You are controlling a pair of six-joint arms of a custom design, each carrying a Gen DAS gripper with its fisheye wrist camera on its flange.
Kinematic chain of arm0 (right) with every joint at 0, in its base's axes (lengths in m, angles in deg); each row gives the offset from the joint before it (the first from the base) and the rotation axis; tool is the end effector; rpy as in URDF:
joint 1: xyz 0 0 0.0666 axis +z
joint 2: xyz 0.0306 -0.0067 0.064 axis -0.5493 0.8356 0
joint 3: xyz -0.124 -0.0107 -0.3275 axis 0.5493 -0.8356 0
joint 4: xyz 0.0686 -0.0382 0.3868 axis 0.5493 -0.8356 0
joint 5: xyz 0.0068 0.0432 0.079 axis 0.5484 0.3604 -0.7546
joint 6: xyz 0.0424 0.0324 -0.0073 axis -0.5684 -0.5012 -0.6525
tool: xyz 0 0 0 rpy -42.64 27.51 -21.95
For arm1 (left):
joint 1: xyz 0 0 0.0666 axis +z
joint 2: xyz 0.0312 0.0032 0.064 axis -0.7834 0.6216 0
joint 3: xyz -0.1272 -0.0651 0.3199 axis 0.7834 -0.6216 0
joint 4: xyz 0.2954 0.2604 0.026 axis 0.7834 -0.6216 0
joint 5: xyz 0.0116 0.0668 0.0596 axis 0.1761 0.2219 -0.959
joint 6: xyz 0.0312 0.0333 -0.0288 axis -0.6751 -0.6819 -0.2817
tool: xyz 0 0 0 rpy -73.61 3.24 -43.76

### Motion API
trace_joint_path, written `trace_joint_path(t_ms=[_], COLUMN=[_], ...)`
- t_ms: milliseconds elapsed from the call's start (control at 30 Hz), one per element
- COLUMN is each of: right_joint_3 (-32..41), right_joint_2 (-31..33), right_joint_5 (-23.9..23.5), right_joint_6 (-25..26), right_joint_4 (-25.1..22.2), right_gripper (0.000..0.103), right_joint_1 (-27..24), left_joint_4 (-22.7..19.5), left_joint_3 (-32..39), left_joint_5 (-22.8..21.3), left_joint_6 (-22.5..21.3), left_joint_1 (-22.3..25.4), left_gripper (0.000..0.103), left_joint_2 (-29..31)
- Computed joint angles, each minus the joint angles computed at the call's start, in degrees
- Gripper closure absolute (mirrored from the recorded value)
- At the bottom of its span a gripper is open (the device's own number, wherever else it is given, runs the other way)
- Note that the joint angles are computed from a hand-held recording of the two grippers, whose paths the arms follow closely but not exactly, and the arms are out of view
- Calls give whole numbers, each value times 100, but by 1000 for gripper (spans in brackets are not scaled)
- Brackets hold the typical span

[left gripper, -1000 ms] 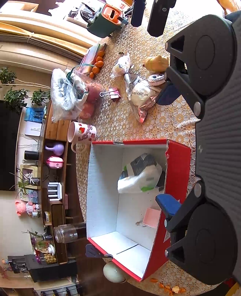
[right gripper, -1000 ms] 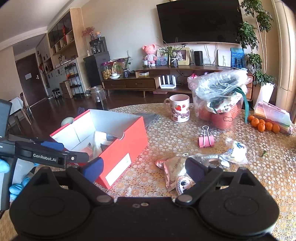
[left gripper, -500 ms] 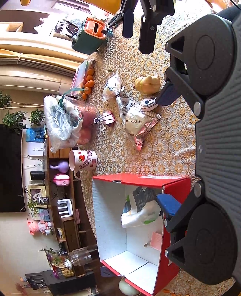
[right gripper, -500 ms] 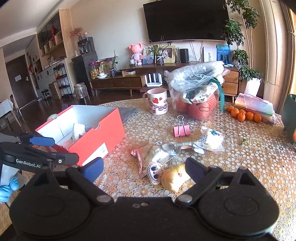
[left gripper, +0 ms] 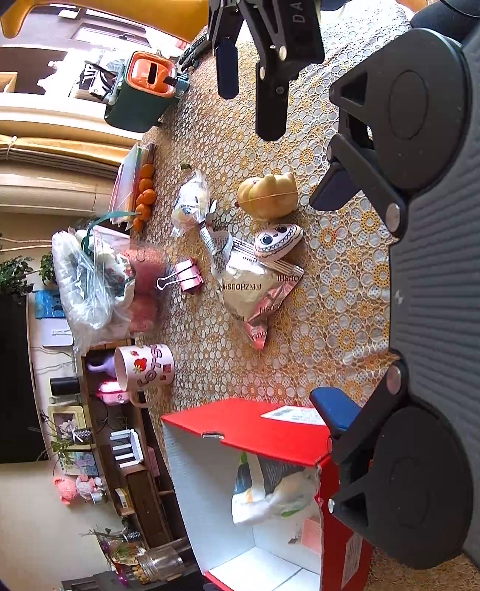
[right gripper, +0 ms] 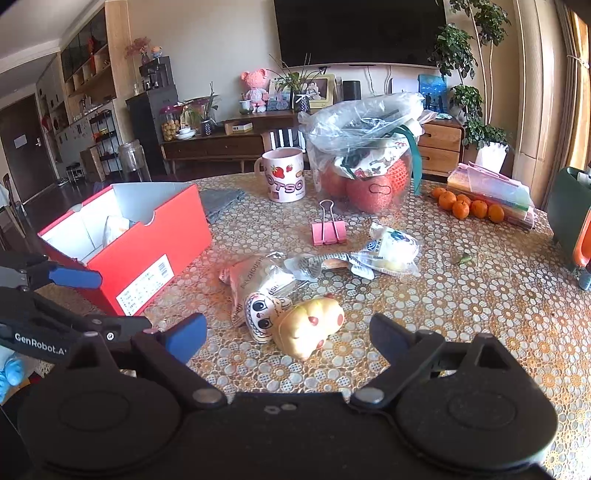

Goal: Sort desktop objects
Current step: 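Grasp the yellow squishy toy with the right gripper while the left grasps the white patterned plush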

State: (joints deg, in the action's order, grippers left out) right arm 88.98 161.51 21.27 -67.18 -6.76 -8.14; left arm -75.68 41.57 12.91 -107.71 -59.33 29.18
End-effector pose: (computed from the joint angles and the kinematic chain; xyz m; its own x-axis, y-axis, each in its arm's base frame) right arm 0.4446 0.1982 0.4901 -0.6037 0.0815 -0.7930 -0.0194 0.9930 0.1169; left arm 0.5045 -0.0808 0.5032 -0.5671 0.3930 -0.7239 0.5672 0.8236 0.0028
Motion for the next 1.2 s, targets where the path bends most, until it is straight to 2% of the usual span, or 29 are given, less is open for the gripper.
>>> trace_joint_path(t_ms=[100, 200, 367, 467, 533, 600, 700, 767, 867, 900, 933, 1000, 1067, 1200], right_joint_3=[44, 102, 197, 283, 334, 367, 448, 510, 595, 611, 632, 640, 608, 528], right_joint_2=[120, 274, 516, 654, 737, 797, 895, 966, 1070, 1092, 1121, 1147, 1141, 1083], right_joint_5=[-85, -219, -390, -471, -534, -615, -811, -849, -877, -903, -957, -1036, -1088, -1139], right_joint_6=[90, 148, -7, -57, -43, -95, -269, -309, -386, -424, -476, -535, -598, -763], right_joint_4=[-9, -23, -12, -4, 19, 54, 54, 27, -46, -64, -81, -92, -83, -59], right_gripper=[9, 10, 14, 20, 21, 22, 24, 24, 25, 25, 26, 28, 35, 41], right_joint_1=[-105, -215, -363, -417, -442, -473, -541, -565, -598, -610, -633, -660, -672, -690], left_joint_4=[173, 328, 466, 564, 618, 652, 720, 714, 726, 728, 701, 665, 667, 672], left_joint_3=[-140, -219, -140, -122, -99, -72, -45, 5, 60, 84, 124, 179, 185, 182], left_joint_5=[8, -185, -328, -419, -441, -433, -388, -313, -275, -262, -236, -213, -200, -159], left_joint_6=[-109, -198, -116, 2, 62, 111, 183, 193, 181, 182, 185, 200, 166, 135], left_joint_1=[-143, -317, -486, -559, -587, -604, -611, -614, -650, -665, -672, -687, -704, -716], left_gripper=[1, 1, 6, 13, 25, 30, 33, 38, 40, 44, 49, 50, 51, 61], left_joint_2=[10, 59, 289, 390, 455, 512, 583, 642, 713, 742, 779, 836, 863, 901])
